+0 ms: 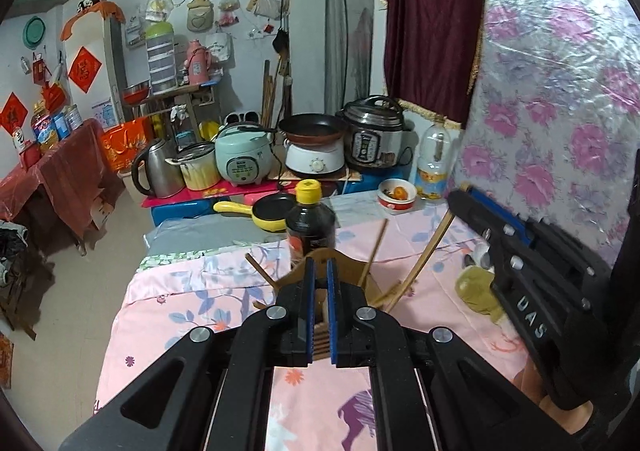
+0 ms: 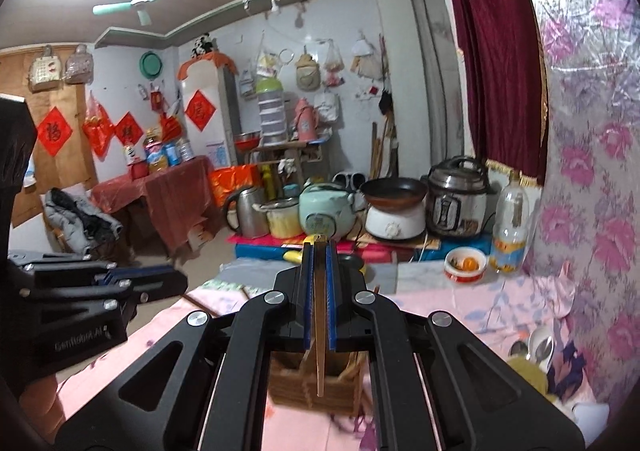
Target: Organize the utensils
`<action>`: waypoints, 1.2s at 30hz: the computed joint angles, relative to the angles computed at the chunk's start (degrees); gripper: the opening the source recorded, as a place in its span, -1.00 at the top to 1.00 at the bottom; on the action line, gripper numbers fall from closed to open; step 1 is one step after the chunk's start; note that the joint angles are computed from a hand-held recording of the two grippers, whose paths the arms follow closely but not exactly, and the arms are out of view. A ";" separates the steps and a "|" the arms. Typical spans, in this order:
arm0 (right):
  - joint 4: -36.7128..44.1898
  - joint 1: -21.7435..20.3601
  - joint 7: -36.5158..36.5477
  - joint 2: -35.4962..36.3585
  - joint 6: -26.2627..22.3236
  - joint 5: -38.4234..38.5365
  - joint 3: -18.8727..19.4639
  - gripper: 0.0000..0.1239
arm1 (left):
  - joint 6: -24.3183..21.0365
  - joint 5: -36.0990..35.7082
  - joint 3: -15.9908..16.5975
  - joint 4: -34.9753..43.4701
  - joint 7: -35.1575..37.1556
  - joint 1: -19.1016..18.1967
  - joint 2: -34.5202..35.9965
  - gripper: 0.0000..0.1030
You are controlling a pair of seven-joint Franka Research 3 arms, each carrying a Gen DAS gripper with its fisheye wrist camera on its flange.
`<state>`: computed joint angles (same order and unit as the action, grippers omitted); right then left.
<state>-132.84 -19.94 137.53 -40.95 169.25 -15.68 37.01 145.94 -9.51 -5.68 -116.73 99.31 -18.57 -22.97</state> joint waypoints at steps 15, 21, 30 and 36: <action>-5.18 -3.69 5.81 0.16 4.98 0.55 2.35 0.80 | 4.53 -3.96 0.25 -5.38 -2.22 2.43 1.65 0.22; -10.03 2.77 4.50 -5.72 3.51 4.96 -1.13 0.75 | 7.64 -4.88 2.35 -12.40 -4.25 0.25 -5.55 0.18; -19.27 7.22 7.78 -21.29 -0.10 9.50 0.62 0.39 | 17.93 3.12 -0.49 -28.63 -15.73 2.50 -19.79 -0.40; -20.26 4.79 9.50 -26.80 -3.83 7.60 5.15 -0.05 | 29.46 8.44 -4.99 -36.00 -24.28 7.76 -23.46 -0.81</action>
<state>-153.11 -15.16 147.02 -67.76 165.42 -8.09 42.16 175.39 -1.07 -10.67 -152.73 75.03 -10.81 -46.43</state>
